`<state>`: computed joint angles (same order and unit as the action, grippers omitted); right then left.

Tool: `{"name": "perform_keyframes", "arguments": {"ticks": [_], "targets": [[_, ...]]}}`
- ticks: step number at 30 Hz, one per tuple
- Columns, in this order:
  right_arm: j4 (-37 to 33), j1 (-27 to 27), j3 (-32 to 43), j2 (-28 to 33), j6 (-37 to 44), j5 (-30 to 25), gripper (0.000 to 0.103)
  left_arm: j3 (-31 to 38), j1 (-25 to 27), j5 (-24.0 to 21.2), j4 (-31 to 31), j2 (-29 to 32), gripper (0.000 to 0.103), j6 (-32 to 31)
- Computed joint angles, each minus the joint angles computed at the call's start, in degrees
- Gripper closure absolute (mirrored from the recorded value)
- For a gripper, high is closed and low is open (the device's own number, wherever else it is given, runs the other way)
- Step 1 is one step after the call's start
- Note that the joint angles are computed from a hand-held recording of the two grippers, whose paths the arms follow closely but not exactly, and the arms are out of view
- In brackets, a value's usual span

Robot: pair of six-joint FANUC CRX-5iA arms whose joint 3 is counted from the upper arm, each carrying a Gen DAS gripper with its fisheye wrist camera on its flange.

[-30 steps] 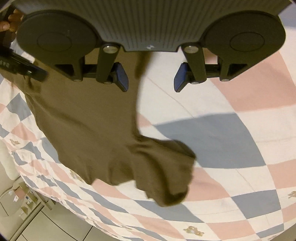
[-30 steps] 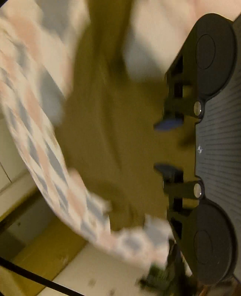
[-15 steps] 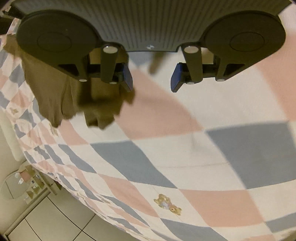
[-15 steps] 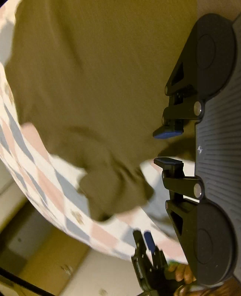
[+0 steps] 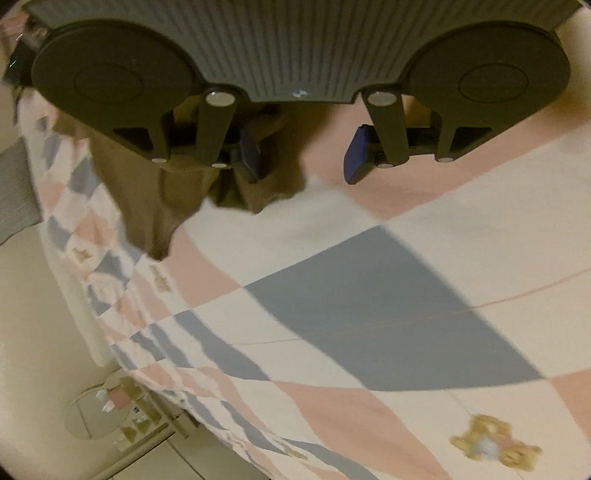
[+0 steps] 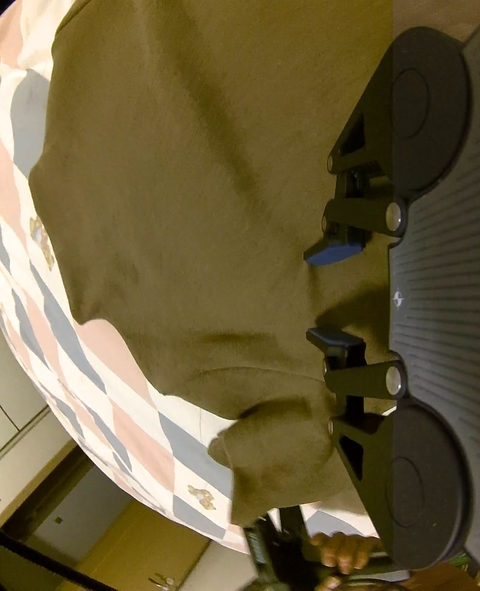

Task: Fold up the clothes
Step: 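Grasp the shirt hem with the left gripper while the right gripper hovers over the body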

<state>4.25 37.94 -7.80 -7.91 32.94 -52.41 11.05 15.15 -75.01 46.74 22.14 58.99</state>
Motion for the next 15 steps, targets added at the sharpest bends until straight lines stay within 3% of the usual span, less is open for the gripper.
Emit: {"name": "perform_keyframes", "arguments": {"ticks": [3,5,10,15], "targets": [[0.02,0.23,0.12,0.35,1.87,0.22,0.052,-1.33,-1.15,-0.06,2.32,0.23,0.064,-0.48],[0.3,0.47,0.01,0.27,2.07,0.23,0.051,-3.17,-1.69,-0.19,4.73,-0.26,0.102,-1.42],[-0.28,0.43,0.21,-0.13,3.3,-0.34,0.05,-10.07,0.02,6.86,2.38,-9.86,0.102,-0.8],[-1.55,-0.08,2.17,0.29,3.99,-2.53,0.05,-10.2,11.52,5.94,-12.14,-21.84,0.102,13.15]]}}
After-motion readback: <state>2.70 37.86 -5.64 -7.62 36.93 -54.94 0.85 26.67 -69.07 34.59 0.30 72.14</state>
